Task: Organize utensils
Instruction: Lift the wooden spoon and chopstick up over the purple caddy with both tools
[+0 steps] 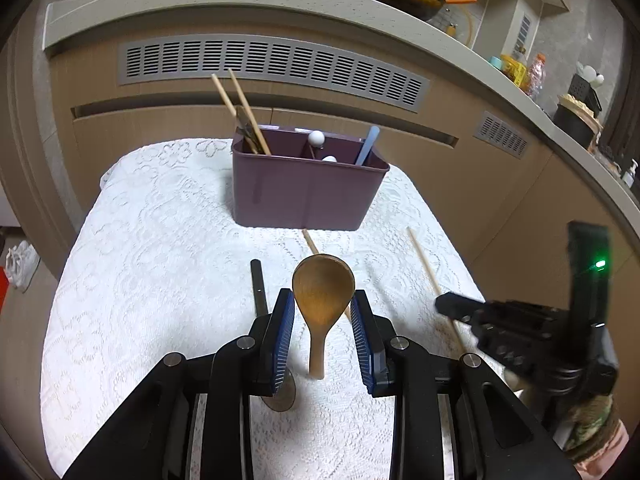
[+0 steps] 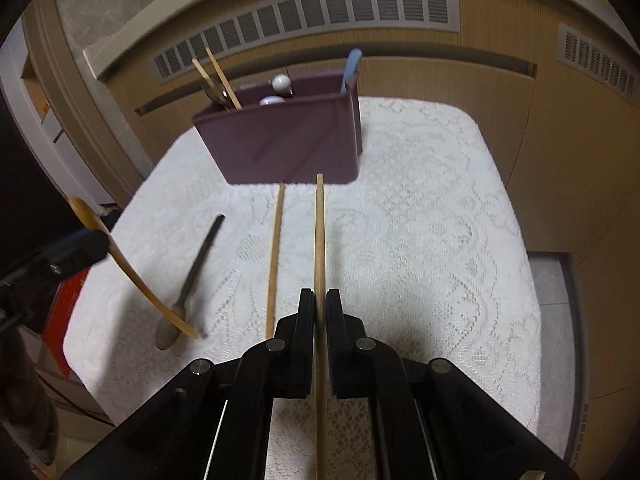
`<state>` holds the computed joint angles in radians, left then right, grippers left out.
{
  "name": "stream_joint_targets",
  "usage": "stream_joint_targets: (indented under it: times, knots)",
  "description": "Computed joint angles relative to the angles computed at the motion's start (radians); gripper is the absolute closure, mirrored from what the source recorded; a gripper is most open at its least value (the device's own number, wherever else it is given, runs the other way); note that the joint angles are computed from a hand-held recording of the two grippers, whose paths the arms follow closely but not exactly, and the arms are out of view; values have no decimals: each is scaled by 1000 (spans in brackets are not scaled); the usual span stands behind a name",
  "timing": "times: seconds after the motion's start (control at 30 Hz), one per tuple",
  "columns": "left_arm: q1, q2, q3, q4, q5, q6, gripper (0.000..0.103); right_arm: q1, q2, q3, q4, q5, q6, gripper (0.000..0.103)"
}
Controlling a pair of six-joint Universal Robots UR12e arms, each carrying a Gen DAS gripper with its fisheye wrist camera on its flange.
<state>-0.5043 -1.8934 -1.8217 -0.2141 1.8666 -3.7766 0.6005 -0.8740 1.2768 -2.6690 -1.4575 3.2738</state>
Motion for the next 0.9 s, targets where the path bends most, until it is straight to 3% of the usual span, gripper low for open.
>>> stream_joint_targets:
  times: [0.6,0.9]
  knots:
    - [8,7,-20,79,4,3,73,-10,-44,24,-81,82,-3,97]
    - [15,9,40,100,44,119,73,0,-20,-60,-214,53,-21,97]
